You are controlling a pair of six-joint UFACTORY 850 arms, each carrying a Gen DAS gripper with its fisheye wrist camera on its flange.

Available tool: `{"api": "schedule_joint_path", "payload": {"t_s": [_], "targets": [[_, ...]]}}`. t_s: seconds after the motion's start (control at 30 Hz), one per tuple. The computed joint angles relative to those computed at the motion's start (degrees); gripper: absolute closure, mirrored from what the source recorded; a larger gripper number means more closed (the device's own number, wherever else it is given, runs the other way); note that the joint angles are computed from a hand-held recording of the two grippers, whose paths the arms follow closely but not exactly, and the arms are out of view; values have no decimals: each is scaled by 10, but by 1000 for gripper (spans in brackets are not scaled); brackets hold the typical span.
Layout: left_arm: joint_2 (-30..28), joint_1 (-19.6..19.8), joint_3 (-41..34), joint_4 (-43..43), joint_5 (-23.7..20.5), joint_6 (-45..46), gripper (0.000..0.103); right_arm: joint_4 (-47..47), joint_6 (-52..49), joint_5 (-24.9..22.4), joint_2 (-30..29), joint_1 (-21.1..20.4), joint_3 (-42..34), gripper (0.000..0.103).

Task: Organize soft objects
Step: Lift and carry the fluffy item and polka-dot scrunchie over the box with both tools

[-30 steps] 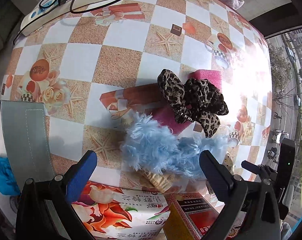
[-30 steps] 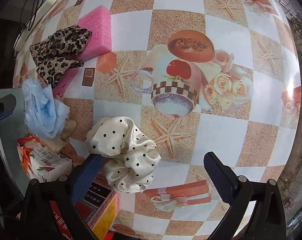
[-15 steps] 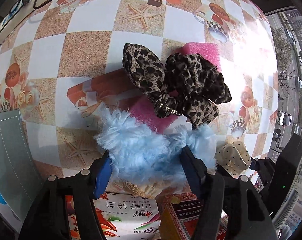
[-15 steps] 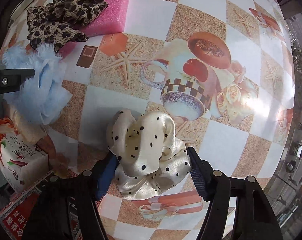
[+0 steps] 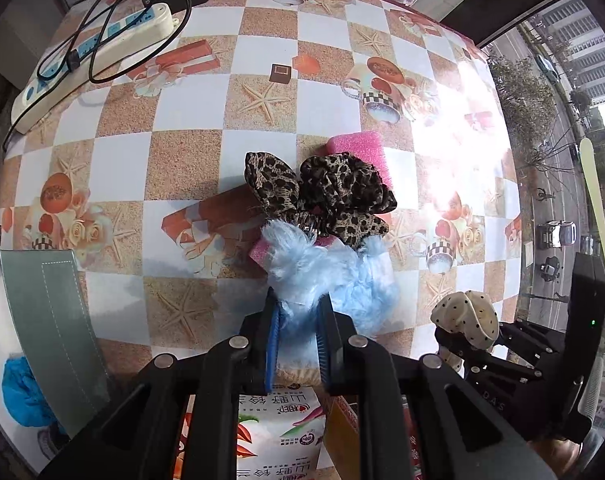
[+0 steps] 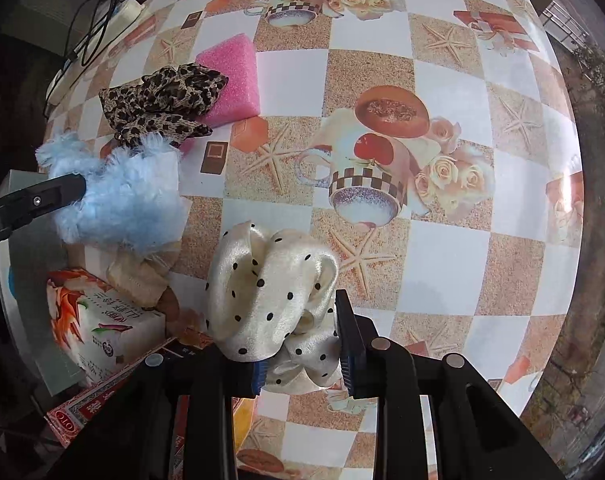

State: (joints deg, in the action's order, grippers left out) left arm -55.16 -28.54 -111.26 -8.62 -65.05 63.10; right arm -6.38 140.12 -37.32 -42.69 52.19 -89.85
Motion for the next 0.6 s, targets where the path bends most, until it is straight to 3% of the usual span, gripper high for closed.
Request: {"api": "schedule_joint_path", "payload": {"t_s": [0.23,0.6], "targets": [[63,10,68,-45,18,83,85,-42,64,-35,35,15,30,73],[167,15,179,-118,7,205,85,-38,114,-149,17,46,-40,73]]}}
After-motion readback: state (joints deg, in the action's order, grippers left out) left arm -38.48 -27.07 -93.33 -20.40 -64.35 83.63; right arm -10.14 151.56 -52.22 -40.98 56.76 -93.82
